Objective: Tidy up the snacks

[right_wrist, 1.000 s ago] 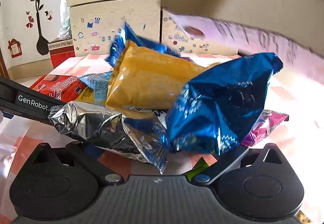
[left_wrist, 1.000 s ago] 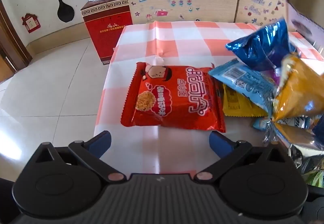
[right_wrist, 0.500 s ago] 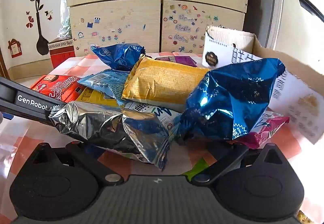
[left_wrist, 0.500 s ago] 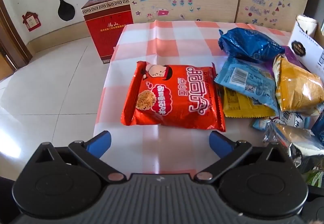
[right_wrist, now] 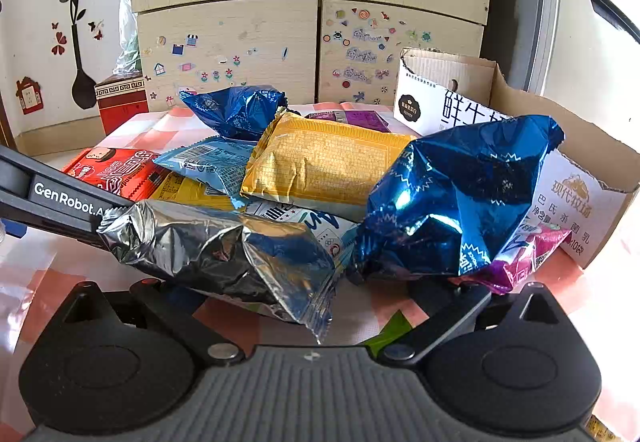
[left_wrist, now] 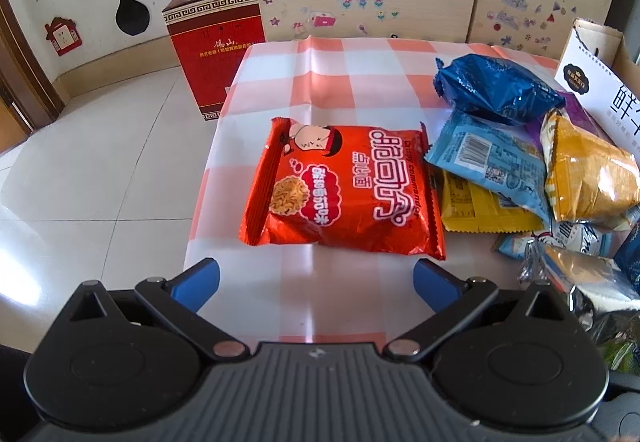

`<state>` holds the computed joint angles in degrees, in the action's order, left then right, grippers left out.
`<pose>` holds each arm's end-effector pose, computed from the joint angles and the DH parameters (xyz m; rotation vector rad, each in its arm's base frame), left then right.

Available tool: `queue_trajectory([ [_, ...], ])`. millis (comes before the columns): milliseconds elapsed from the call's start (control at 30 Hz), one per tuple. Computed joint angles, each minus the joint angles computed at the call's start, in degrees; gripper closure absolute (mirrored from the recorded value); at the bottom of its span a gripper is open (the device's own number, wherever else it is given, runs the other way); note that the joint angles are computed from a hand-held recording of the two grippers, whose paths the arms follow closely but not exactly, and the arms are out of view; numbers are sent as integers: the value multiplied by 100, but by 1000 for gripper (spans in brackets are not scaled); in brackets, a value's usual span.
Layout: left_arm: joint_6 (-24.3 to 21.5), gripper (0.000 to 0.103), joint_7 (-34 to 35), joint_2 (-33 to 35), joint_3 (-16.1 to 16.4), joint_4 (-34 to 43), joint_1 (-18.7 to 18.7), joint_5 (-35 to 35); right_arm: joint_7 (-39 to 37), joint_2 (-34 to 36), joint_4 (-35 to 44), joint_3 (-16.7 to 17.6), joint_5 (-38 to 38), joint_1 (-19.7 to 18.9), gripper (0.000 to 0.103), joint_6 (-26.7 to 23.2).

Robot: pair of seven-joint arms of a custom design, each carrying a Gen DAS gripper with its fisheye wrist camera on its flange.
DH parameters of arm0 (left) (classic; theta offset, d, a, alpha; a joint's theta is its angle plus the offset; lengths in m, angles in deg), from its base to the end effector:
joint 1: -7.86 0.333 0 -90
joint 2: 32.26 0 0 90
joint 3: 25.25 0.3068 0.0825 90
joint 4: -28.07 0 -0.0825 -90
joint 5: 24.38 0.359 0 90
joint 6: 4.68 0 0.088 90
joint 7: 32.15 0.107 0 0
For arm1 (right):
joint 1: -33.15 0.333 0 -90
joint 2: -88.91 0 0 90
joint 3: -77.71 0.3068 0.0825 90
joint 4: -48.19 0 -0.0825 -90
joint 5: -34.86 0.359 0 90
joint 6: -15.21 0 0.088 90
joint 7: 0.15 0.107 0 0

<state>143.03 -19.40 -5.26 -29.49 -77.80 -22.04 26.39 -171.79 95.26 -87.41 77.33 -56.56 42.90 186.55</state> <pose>0.5248 -0.3670 0.3008 -1.9186 1.8024 -0.4608 0.4563 0.1471 0.3021 -1.8355 1.8531 -0.7013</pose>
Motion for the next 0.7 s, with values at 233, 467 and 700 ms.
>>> queue_trajectory([
  [233, -20, 0, 7, -16, -11, -24, 10, -88, 0, 0, 0, -1, 0, 1, 0, 0],
  [467, -109, 0, 47, -131, -60, -145, 17, -115, 6, -11, -10, -2, -10, -1, 0, -1],
  [700, -194, 1, 8, -252, -98, -254, 41, -92, 6, -6, -3, -1, -10, -3, 0, 1],
])
